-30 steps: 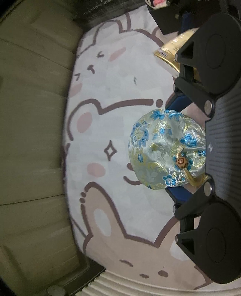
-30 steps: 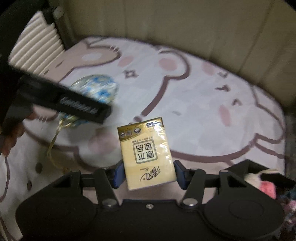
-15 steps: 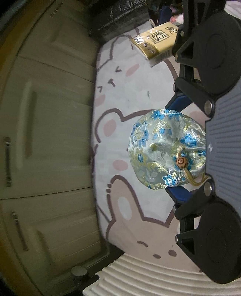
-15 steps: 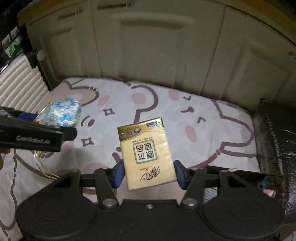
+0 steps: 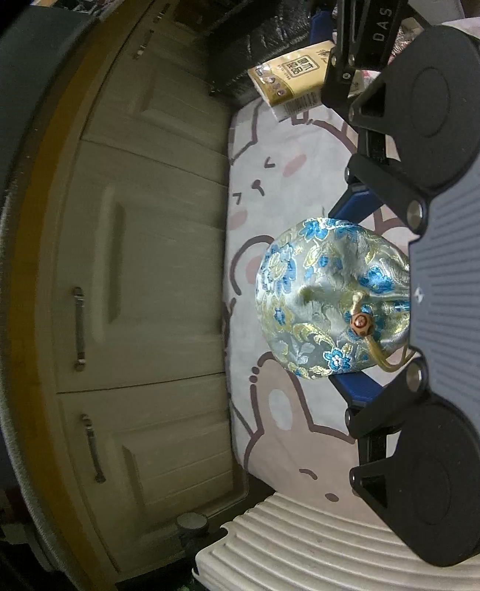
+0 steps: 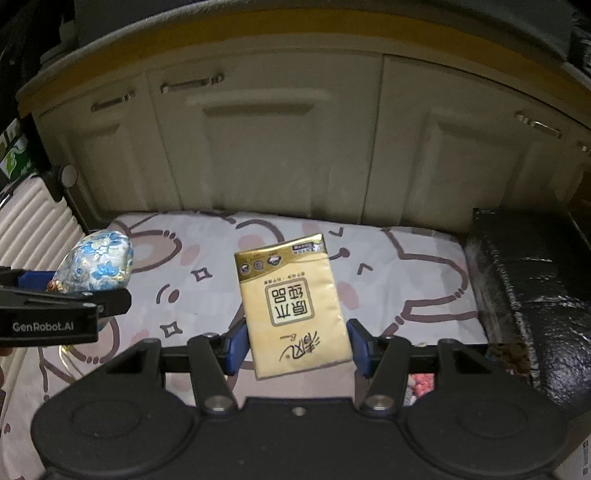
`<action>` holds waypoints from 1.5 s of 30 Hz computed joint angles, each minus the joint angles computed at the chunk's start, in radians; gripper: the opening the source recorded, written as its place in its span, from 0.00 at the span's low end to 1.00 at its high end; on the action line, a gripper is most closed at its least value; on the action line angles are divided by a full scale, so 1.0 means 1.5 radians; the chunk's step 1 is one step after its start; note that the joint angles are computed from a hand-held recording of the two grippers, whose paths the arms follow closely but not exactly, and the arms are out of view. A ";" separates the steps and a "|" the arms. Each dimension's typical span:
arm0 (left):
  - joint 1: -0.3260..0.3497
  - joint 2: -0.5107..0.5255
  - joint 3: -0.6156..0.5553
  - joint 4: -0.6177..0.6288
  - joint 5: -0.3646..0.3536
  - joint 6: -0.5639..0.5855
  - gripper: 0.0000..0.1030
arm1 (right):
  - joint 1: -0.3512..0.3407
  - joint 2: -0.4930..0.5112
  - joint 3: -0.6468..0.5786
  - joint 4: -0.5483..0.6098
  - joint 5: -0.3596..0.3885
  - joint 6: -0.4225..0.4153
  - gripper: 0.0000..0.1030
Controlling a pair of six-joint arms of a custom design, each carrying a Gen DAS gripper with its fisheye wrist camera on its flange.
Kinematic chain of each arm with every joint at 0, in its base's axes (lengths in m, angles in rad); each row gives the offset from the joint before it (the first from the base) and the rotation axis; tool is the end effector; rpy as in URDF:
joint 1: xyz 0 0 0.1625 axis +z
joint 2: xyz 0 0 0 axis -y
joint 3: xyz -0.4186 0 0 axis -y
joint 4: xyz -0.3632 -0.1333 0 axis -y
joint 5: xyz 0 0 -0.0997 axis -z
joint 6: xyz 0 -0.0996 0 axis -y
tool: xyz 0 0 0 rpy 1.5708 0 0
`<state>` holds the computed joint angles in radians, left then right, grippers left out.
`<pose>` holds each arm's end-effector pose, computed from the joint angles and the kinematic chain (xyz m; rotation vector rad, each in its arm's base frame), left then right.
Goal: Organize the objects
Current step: 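Lift and carry the pouch and tissue pack over the black box with both tools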
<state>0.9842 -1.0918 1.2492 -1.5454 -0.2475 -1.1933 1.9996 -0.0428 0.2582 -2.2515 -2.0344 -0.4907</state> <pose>-0.1657 -0.6646 0.4349 -0.4498 1.9030 -1.0678 0.4558 -0.7835 0.0679 1.0253 -2.3991 0.5979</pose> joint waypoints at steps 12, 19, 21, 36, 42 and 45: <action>-0.015 -0.006 0.019 -0.057 0.009 0.016 0.81 | 0.000 -0.063 0.097 -0.070 0.001 0.011 0.55; -0.017 0.017 0.030 -0.219 -0.001 0.147 0.81 | -0.004 -0.098 0.136 -0.099 -0.011 0.003 0.55; -0.018 0.030 0.028 -0.279 -0.006 0.197 0.81 | -0.006 -0.104 0.136 -0.102 -0.016 0.005 0.55; -0.027 0.164 -0.048 -0.712 -0.107 0.583 0.81 | -0.037 -0.167 0.175 -0.123 -0.068 0.024 0.55; -0.023 0.214 -0.097 -0.792 -0.165 0.670 0.81 | -0.054 -0.174 0.178 -0.088 -0.090 0.032 0.55; -0.021 0.236 -0.121 -0.822 -0.187 0.707 0.81 | -0.062 -0.176 0.182 -0.068 -0.104 0.028 0.55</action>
